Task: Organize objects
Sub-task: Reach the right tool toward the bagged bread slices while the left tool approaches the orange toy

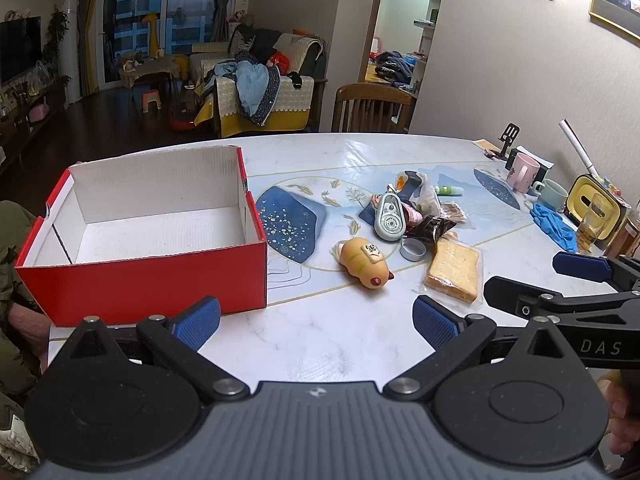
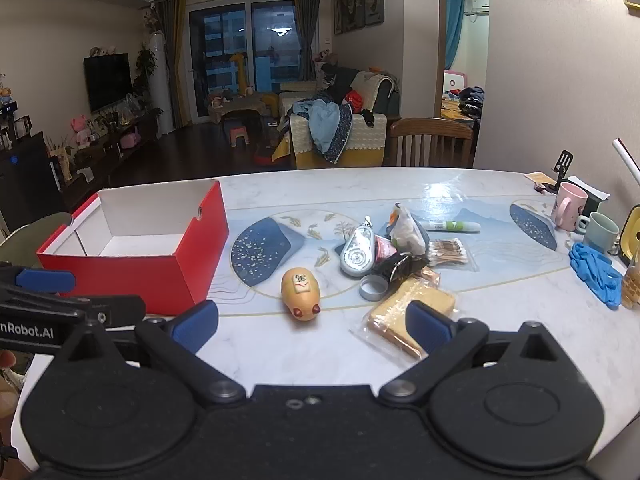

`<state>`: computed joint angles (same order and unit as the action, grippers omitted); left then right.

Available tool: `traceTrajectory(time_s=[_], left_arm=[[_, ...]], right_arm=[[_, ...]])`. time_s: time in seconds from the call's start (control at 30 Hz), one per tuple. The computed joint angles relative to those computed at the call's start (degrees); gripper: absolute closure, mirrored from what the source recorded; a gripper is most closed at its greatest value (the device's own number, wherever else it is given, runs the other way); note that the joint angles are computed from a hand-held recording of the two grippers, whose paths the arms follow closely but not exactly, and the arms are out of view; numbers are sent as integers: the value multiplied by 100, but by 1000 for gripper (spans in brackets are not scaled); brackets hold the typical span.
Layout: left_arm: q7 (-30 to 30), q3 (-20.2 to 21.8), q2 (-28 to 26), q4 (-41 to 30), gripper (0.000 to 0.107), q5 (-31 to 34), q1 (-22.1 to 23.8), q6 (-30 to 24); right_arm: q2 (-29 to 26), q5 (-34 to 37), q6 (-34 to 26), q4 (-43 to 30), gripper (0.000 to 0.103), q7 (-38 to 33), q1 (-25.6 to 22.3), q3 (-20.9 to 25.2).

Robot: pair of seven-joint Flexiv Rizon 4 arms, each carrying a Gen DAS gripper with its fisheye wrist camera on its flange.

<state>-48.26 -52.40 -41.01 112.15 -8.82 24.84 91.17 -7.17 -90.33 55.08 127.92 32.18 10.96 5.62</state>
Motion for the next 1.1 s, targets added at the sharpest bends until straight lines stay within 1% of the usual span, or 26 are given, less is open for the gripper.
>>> traceTrajectory(time_s=[0.2, 0.3, 0.4, 0.5, 0.63, 0.7, 0.8, 0.87, 0.93, 1.1], left_arm=[[190, 146, -89, -262, 4, -76, -187, -233], [316, 387, -115, -471, 4, -226, -469, -359], [415, 843, -159, -795, 4, -405, -987, -488], [445, 1391, -239, -1173, 4, -584, -1614, -691], [321, 2249, -389, -1732, 4, -768, -2562, -905], [324, 2471, -510, -1970, 4, -863, -2877, -974], [235, 2975, -708, -2383, 4, -833, -3456, -1016], [110, 3350, -859, -2698, 4, -750, -3840, -1071], [-117, 3744, -1040, -3078, 4, -679, -4196, -1240], [-714, 4356, -1479, -3955, 5, -504, -4693, -1751]], right_arm=[[-68, 219, -97, -54, 3, -140, 5, -30], [-71, 432, -72, -10, 3, -242, -51, -69], [-126, 720, -115, 35, 3, -413, -140, -142], [-228, 852, -104, 65, 3, -596, -272, -258], [-460, 874, 186, 41, 3, -574, -547, -467], [-595, 869, 362, -18, 3, -520, -675, -562], [-856, 867, 691, -184, 3, -536, -852, -703], [-1053, 958, 873, -321, 3, -666, -923, -782], [-1253, 1069, 1104, -454, 3, -786, -987, -861], [-1676, 1657, 1455, -714, 3, -1247, -977, -1040]])
